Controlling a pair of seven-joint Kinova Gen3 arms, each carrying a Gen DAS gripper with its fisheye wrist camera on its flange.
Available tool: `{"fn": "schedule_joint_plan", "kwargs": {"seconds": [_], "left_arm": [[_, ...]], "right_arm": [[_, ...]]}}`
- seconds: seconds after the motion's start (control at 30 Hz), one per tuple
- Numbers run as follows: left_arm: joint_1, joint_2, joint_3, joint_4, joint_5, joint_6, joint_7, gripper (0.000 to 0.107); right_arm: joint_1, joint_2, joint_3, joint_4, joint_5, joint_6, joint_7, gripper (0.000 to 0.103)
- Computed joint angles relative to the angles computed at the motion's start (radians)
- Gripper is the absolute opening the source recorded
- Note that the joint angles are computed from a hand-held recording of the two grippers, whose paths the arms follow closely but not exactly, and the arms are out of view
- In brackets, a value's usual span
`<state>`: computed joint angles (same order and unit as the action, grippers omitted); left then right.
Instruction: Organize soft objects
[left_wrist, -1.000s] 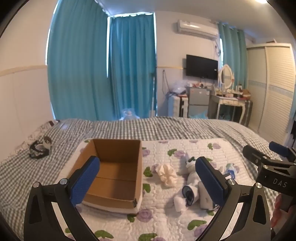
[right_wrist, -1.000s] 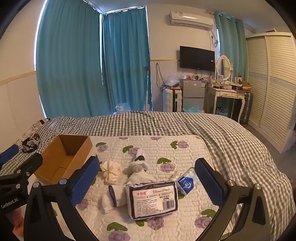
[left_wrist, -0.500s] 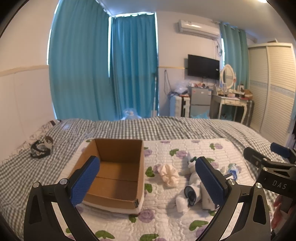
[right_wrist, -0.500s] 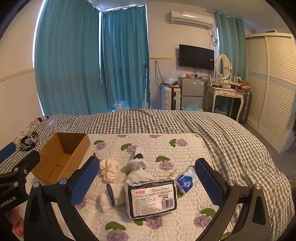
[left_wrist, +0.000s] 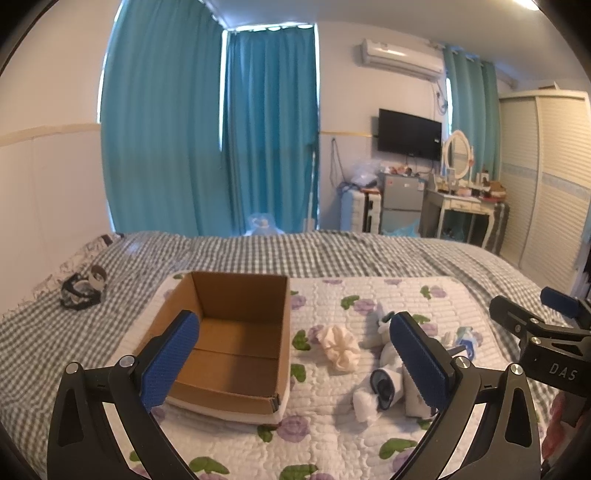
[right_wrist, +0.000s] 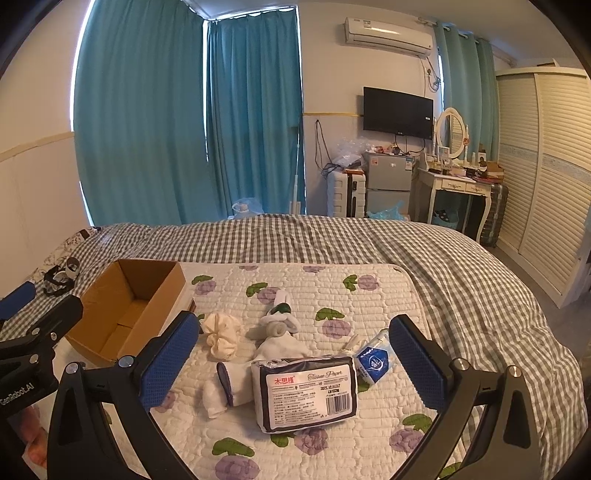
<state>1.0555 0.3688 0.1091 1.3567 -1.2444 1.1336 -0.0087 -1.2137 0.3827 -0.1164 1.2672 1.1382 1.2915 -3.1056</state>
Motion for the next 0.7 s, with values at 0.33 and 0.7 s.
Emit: {"fn": "schedule_joint_plan", "kwargs": {"seconds": [0.33,0.7], "left_arm": [[-0.006,-0.006,0.002,0.001,0.011,-0.001,-0.009,0.103],[-0.01,-0.009,0.003,0.005,0.013,-0.002,-0.008,0.103]], "right_arm": [[-0.002,0.002,0.0,-0.004,0.0,-0.002,0.01,0.103],[-0.003,-0.001,0.0,0.004,0.006,-0.007,0.003,0.103]]}}
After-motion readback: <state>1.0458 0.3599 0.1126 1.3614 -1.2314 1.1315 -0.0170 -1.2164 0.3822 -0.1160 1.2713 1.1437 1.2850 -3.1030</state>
